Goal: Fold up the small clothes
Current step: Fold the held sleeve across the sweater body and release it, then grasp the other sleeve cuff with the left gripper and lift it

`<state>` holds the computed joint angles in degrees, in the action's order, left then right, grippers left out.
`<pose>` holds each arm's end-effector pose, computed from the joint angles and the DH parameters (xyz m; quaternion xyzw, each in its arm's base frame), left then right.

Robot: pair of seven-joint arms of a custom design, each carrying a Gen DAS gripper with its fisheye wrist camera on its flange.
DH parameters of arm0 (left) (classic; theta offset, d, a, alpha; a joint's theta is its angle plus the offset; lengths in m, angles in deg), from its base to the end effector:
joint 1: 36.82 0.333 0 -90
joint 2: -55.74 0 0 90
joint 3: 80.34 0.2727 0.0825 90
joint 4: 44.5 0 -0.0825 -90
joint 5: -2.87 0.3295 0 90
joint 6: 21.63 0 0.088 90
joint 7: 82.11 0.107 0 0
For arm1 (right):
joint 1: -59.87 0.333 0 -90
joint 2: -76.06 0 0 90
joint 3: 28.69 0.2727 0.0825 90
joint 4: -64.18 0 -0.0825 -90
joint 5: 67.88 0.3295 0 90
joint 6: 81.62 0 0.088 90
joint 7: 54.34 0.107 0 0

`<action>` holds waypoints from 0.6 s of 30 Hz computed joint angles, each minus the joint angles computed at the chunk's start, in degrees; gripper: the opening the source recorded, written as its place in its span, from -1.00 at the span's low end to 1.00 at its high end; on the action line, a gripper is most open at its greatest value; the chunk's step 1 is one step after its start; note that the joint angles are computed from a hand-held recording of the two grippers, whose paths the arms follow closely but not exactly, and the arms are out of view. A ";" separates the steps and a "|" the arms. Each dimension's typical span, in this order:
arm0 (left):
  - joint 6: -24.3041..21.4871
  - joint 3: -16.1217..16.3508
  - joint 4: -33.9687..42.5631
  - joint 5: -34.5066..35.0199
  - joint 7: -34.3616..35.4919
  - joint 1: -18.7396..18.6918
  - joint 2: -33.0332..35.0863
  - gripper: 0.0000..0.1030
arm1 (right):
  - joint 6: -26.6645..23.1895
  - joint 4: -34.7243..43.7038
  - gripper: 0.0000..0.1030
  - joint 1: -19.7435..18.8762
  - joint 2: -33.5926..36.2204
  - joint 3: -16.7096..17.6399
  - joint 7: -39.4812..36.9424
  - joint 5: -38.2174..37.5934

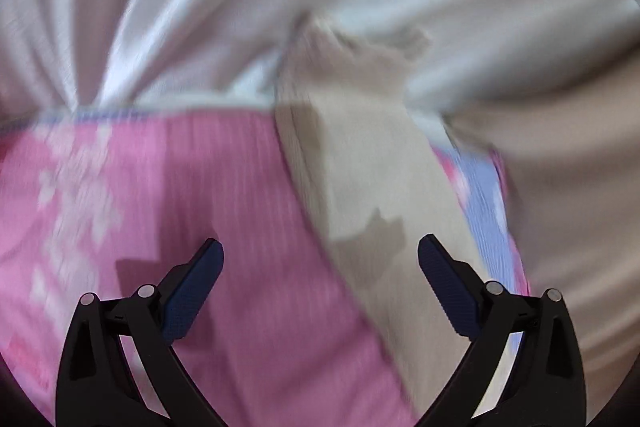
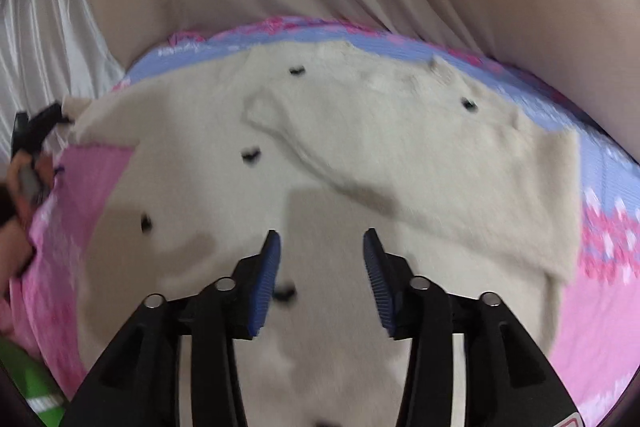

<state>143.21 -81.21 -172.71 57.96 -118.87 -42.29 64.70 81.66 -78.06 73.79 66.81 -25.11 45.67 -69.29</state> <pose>0.5099 -0.1036 0.3336 -0.9371 0.1640 -0.2796 0.1295 0.4428 0.1413 0.4029 -0.7331 0.6279 -0.1452 0.2172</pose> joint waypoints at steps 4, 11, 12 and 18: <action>-8.93 -0.98 7.65 -3.02 6.94 0.11 5.36 0.71 | -6.39 -8.36 -0.11 -1.28 -9.39 -0.12 4.21 1.41; -7.10 1.29 9.61 -2.64 7.22 -1.69 4.65 -0.83 | -9.83 -13.05 -0.09 -4.19 -15.98 0.12 10.22 0.34; -8.50 2.04 10.71 1.06 6.10 -3.63 3.42 -0.83 | -9.35 -13.49 -0.07 -4.14 -16.39 -0.19 10.30 0.48; -8.98 -3.62 20.97 15.06 6.70 -6.42 0.62 -0.83 | -6.97 -14.11 -0.05 -2.53 -16.52 -2.06 8.36 3.11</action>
